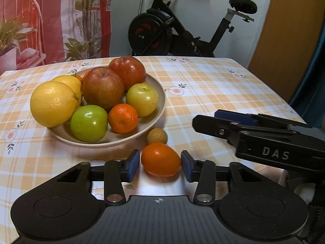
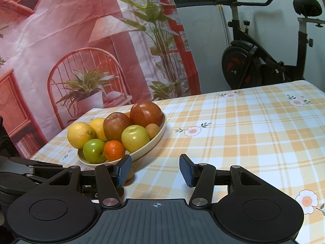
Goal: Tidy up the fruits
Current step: 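Close the left gripper on the tangerine while the right gripper grasps the kiwi, then carry the tangerine with the left gripper while the right gripper carries the kiwi onto the plate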
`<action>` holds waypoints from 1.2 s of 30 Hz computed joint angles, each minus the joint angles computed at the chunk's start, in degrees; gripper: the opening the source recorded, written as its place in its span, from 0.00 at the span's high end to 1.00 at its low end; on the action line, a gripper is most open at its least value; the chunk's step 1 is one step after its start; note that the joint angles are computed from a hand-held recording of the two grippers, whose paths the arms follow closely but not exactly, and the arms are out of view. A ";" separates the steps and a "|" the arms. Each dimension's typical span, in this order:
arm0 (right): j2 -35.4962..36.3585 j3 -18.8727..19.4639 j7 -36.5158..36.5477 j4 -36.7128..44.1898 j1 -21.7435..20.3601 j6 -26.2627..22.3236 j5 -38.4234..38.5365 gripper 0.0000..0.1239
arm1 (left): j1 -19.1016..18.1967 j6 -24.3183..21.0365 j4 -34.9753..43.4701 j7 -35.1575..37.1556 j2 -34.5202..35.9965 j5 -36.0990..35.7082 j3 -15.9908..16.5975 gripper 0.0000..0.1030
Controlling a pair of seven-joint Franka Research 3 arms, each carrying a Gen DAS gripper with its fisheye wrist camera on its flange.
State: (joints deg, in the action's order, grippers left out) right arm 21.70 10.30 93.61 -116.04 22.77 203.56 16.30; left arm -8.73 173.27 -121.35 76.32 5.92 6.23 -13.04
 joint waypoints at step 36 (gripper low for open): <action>4.94 -8.57 -8.22 13.52 9.56 -20.40 -3.23 0.81 | 3.34 5.85 -4.33 -29.52 -6.42 27.77 4.11 0.57</action>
